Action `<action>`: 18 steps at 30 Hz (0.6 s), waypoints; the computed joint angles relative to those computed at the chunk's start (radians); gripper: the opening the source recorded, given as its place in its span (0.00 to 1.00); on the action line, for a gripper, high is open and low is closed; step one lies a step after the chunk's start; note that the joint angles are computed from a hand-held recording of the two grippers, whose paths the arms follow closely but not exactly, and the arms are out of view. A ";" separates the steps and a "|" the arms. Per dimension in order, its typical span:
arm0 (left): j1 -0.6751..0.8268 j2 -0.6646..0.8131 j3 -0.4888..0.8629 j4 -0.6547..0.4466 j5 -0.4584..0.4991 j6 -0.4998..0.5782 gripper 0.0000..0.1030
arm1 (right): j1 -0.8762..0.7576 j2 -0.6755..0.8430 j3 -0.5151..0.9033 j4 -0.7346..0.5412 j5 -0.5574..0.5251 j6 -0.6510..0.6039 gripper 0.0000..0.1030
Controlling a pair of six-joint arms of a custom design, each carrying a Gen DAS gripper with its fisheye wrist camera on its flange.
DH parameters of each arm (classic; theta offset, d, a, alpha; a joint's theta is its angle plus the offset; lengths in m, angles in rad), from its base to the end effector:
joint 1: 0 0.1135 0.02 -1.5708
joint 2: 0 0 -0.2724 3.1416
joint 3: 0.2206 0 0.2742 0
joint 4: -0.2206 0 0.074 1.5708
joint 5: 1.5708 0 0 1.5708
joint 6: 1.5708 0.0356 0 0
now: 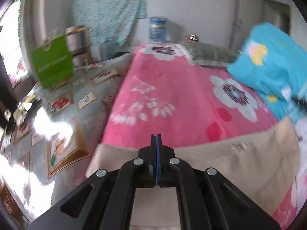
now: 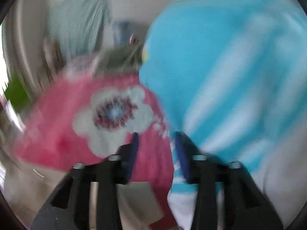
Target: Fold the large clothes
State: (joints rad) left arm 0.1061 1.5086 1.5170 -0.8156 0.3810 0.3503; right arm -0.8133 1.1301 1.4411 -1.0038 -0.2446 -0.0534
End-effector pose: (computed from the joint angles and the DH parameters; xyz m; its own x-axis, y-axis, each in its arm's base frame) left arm 0.3436 0.0233 0.3703 -0.6206 0.2543 -0.7417 0.3943 0.9188 -0.0150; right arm 0.1600 -0.1566 0.4295 -0.4690 0.4206 -0.7766 0.5527 0.8257 0.1134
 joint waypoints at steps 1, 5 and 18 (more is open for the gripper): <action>-0.012 -0.020 -0.016 -0.011 0.016 0.023 0.00 | -0.020 -0.040 -0.006 -0.032 -0.042 -0.027 0.41; -0.102 -0.052 -0.077 -0.020 -0.060 0.052 0.01 | 0.217 -0.125 -0.091 -0.129 0.088 -0.194 0.62; 0.155 0.077 0.101 -0.097 0.033 -0.008 0.40 | 0.053 -0.031 -0.217 -0.112 -0.133 -0.244 0.20</action>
State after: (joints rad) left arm 0.2610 1.5857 1.6182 -0.9125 0.4139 0.3427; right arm -0.7601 1.0991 1.2243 -1.1159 -0.3777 -0.2974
